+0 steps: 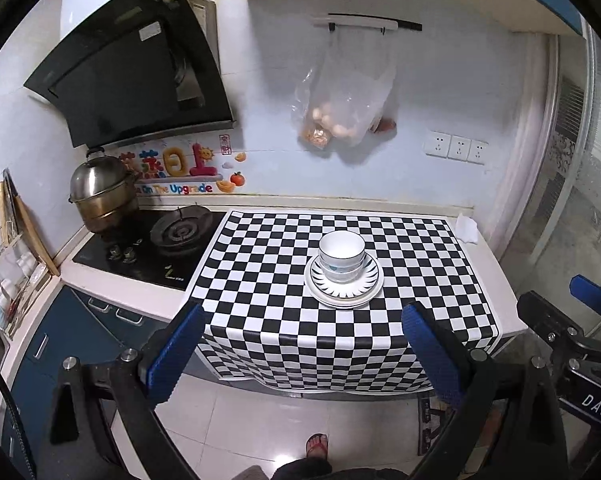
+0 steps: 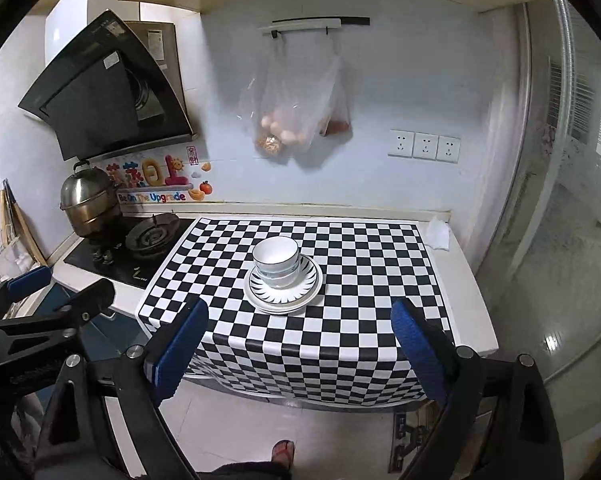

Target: Organize plates and bowls

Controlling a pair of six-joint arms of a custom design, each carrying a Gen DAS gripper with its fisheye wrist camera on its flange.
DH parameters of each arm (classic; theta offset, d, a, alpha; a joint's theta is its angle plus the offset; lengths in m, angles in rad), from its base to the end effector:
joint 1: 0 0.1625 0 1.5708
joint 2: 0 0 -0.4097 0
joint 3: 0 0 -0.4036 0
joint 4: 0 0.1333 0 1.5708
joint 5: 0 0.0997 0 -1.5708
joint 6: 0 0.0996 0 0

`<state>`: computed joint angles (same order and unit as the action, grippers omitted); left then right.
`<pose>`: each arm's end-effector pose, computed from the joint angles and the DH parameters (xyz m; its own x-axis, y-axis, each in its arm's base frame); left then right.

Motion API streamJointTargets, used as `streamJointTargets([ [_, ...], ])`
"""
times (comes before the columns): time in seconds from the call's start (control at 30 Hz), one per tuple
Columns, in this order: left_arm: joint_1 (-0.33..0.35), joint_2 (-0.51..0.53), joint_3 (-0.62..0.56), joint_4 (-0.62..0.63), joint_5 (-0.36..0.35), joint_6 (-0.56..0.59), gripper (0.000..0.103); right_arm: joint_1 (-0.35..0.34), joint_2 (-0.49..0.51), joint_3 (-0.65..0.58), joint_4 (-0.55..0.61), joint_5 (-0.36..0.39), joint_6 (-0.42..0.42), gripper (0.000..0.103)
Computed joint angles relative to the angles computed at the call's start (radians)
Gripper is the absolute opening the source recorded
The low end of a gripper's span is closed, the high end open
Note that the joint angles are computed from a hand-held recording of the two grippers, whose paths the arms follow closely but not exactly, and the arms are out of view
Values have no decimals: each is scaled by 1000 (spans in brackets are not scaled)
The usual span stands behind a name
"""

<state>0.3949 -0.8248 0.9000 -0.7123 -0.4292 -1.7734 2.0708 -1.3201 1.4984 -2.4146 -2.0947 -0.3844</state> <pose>-0.5660 -0.4784 0.3283 -0.6414 -0.3580 -0.6785 0.3936 0.6057 -0.6916 0.3755 -0.5133 0.4815 -0.7003 -0.3924 0.5963 -0.6901 0.5859 -0.4248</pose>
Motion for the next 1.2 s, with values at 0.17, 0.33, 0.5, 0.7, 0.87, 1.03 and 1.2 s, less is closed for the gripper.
streamJointTargets([
  [0.17, -14, 12, -15, 51, -7, -46, 101, -2, -30, 20, 12, 9, 7, 95],
  [0.33, -16, 16, -22, 60, -8, -51, 101, -2, -37, 24, -7, 9, 0, 95],
  [0.5, -18, 23, -30, 61, -5, -40, 101, -3, -46, 27, -19, 3, -3, 95],
  [0.7, -15, 31, -49, 81, 10, -42, 101, -2, -25, -1, -18, -8, -4, 95],
  [0.87, -10, 25, -42, 65, 10, -27, 101, 2, -14, -7, -30, -16, -7, 95],
  [1.03, -4, 60, -93, 143, 3, -55, 101, 3, -4, -12, -31, -24, -6, 95],
  [1.2, -1, 68, -97, 136, 4, -36, 101, 3, 4, -13, -34, -37, -11, 95],
])
